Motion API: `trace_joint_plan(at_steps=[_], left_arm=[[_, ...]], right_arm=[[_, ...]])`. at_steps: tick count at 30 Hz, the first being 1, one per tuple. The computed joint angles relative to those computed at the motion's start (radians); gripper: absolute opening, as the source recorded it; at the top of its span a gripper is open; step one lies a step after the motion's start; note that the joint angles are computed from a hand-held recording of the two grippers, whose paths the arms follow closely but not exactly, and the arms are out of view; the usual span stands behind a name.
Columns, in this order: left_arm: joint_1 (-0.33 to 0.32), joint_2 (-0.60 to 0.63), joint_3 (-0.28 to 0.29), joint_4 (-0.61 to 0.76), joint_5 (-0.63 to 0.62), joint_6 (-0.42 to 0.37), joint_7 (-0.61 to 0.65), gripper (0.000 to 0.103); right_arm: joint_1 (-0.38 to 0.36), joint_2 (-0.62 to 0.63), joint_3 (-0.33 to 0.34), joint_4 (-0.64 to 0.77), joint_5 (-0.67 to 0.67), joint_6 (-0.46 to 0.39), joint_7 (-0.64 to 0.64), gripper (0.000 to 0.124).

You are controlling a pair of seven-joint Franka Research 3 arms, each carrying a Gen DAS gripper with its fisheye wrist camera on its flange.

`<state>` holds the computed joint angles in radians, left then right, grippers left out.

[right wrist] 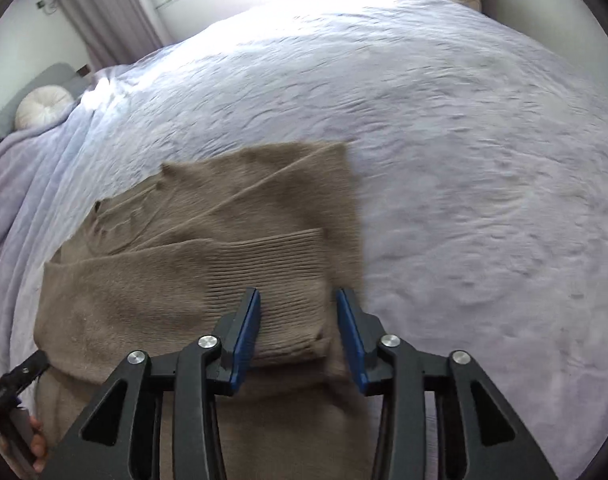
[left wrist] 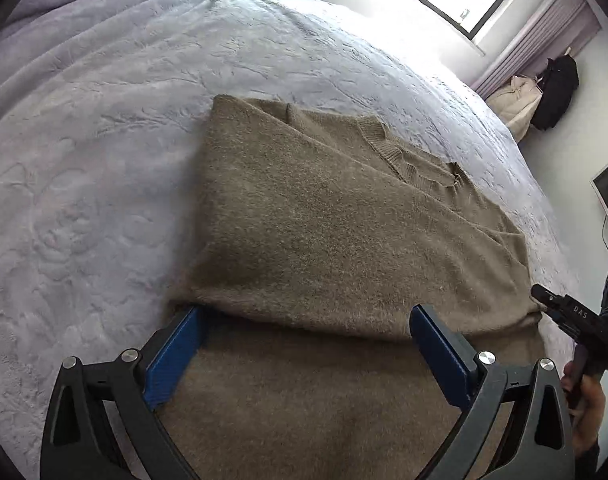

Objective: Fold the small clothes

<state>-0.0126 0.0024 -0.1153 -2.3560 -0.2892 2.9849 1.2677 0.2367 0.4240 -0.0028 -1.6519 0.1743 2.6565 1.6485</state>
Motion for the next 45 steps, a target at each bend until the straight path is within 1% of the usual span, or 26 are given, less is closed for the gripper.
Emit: trace_joint_plan(at_steps=[1,2,3,4,5,7,9,10,11,12,13,14,15,17,19,21,22,24,25,27,28,29,31,34,39,45], left_arm=[[0.004,-0.034,0.001,-0.029,0.108,0.002,-0.078,0.103],[0.009,-0.065,0.0,-0.057,0.18,0.007,-0.125,0.103],[0.005,-0.09,0.0,-0.076,0.211,0.017,-0.138,0.103],[-0.024,-0.105,0.016,-0.086,0.172,0.034,-0.092,0.103],[-0.048,-0.103,0.032,-0.077,0.143,0.04,-0.058,0.103],[-0.066,-0.074,0.03,-0.033,0.147,0.051,-0.05,0.103],[-0.043,-0.033,0.012,0.015,0.278,0.04,-0.149,0.103],[-0.016,0.012,-0.001,0.065,0.436,-0.001,-0.276,0.103],[-0.015,0.045,0.012,0.117,0.6,-0.08,-0.413,0.103],[-0.044,0.08,0.043,0.172,0.694,-0.198,-0.503,0.103],[-0.04,0.106,0.043,0.192,0.718,-0.26,-0.527,0.103],[-0.01,0.101,0.019,0.177,0.672,-0.267,-0.481,0.103],[0.002,0.068,0.015,0.127,0.64,-0.219,-0.447,0.103],[0.006,-0.006,0.022,0.063,0.69,-0.199,-0.499,0.103],[0.017,-0.044,0.023,0.033,0.671,-0.135,-0.497,0.103],[0.02,-0.03,0.02,0.07,0.627,-0.107,-0.497,0.103],[0.019,-0.004,0.017,0.105,0.603,-0.097,-0.49,0.103],[0.012,0.056,0.0,0.172,0.485,-0.092,-0.366,0.103],[0.005,0.103,-0.007,0.232,0.487,-0.155,-0.344,0.103],[-0.037,0.175,0.002,0.341,0.576,-0.362,-0.408,0.103],[-0.052,0.189,0.002,0.356,0.612,-0.425,-0.412,0.103],[-0.068,0.177,0.006,0.336,0.674,-0.432,-0.444,0.103],[-0.083,0.103,0.009,0.232,0.756,-0.377,-0.51,0.103],[-0.072,0.008,-0.017,0.099,0.687,-0.337,-0.475,0.103],[-0.071,-0.17,-0.044,-0.124,0.747,-0.278,-0.538,0.103],[-0.084,-0.348,-0.097,-0.31,0.767,-0.269,-0.599,0.103]], right_arm=[[0.028,-0.027,-0.04,-0.036,-0.05,0.024,0.052,0.066],[0.036,-0.056,-0.051,-0.077,-0.074,0.064,0.067,0.068],[0.024,-0.082,-0.035,-0.112,-0.066,0.102,0.04,0.068],[0.004,-0.103,-0.004,-0.135,-0.041,0.119,-0.014,0.069],[-0.005,-0.116,0.022,-0.147,-0.024,0.122,-0.068,0.069],[0.006,-0.112,0.056,-0.139,-0.02,0.105,-0.157,0.069],[0.034,-0.073,0.078,-0.094,-0.03,0.064,-0.233,0.073],[0.054,-0.053,0.072,-0.078,-0.047,0.052,-0.243,0.074],[0.091,-0.026,0.043,-0.05,-0.096,0.027,-0.215,0.074],[0.141,0.002,-0.01,-0.022,-0.176,-0.007,-0.15,0.074],[0.161,0.007,-0.036,-0.027,-0.218,-0.003,-0.113,0.074],[0.152,-0.007,-0.035,-0.054,-0.217,0.023,-0.108,0.074],[0.145,-0.026,-0.037,-0.076,-0.217,0.032,-0.098,0.074],[0.147,-0.082,-0.063,-0.133,-0.259,0.05,-0.056,0.076],[0.172,-0.116,-0.104,-0.159,-0.362,0.07,0.035,0.08],[0.127,-0.116,-0.048,-0.141,-0.304,0.082,-0.005,0.08],[0.109,-0.1,-0.015,-0.107,-0.258,0.06,-0.038,0.081],[0.091,-0.045,0.042,-0.022,-0.175,0.001,-0.108,0.082],[0.097,-0.01,0.051,0.029,-0.158,-0.045,-0.129,0.082],[0.176,0.057,-0.004,0.123,-0.257,-0.155,-0.06,0.082],[0.201,0.068,-0.021,0.127,-0.293,-0.185,-0.039,0.082],[0.213,0.054,-0.029,0.097,-0.316,-0.173,-0.02,0.082],[0.206,-0.025,-0.022,-0.036,-0.325,-0.072,-0.014,0.084],[0.168,-0.11,0.014,-0.166,-0.275,-0.067,-0.063,0.084],[0.143,-0.289,0.03,-0.452,-0.294,0.079,-0.101,0.085],[0.088,-0.483,0.064,-0.748,-0.235,0.23,-0.161,0.088]])
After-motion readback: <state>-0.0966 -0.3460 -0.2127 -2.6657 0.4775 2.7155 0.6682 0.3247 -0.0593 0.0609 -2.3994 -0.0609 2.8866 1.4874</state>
